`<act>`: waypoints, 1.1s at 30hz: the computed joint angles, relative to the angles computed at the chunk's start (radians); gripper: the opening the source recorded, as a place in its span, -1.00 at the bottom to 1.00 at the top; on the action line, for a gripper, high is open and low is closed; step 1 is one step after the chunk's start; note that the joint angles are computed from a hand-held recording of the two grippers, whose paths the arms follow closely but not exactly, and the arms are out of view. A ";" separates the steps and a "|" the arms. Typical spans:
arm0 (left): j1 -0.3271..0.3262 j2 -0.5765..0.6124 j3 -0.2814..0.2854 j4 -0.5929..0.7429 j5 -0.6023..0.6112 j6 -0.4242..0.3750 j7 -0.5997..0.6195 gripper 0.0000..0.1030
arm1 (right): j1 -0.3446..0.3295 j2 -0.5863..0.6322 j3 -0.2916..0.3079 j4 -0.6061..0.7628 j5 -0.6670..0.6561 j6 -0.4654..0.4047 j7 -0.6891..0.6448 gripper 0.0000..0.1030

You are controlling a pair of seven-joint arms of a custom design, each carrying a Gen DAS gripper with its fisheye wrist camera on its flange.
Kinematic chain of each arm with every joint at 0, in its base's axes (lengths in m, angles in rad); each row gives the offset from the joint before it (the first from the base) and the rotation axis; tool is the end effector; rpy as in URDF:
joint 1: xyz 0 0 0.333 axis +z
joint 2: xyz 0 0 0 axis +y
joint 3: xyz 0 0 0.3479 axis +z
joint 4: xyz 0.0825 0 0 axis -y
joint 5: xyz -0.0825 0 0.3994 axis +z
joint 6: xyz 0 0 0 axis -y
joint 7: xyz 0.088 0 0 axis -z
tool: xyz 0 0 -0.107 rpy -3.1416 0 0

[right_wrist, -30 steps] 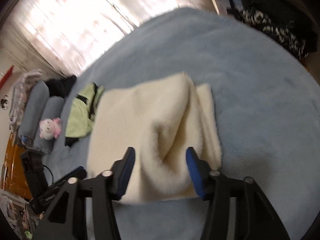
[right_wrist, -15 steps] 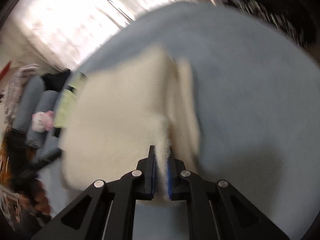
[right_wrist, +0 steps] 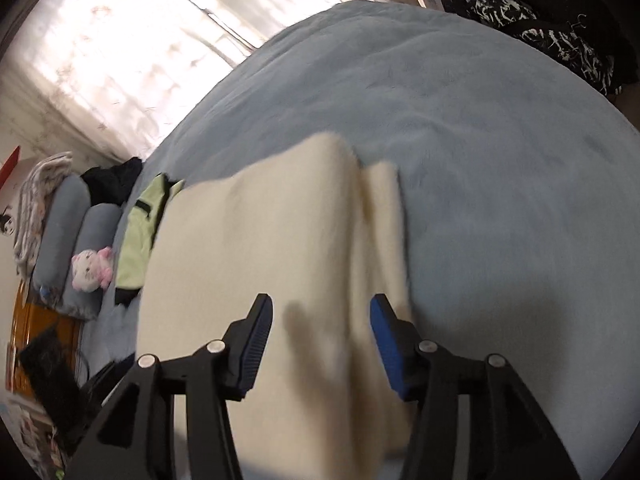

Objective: Fold large clothes
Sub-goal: 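Lay the fold down and open the right gripper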

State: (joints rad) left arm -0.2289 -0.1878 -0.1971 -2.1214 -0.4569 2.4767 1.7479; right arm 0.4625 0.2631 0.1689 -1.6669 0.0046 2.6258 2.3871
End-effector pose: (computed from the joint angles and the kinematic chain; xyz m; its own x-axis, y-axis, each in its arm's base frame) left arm 0.4987 -0.2325 0.5771 -0.3834 -0.8757 0.2935 -0.8374 0.1956 -0.5105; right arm 0.5801 0.4067 0.5609 -0.0659 -0.8627 -0.5014 -0.8630 0.3015 -0.4054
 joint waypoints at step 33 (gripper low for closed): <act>0.019 0.129 -0.011 0.152 0.233 0.094 -0.165 0.37 | 0.159 0.174 -0.136 0.378 -0.472 -0.363 0.114 -0.57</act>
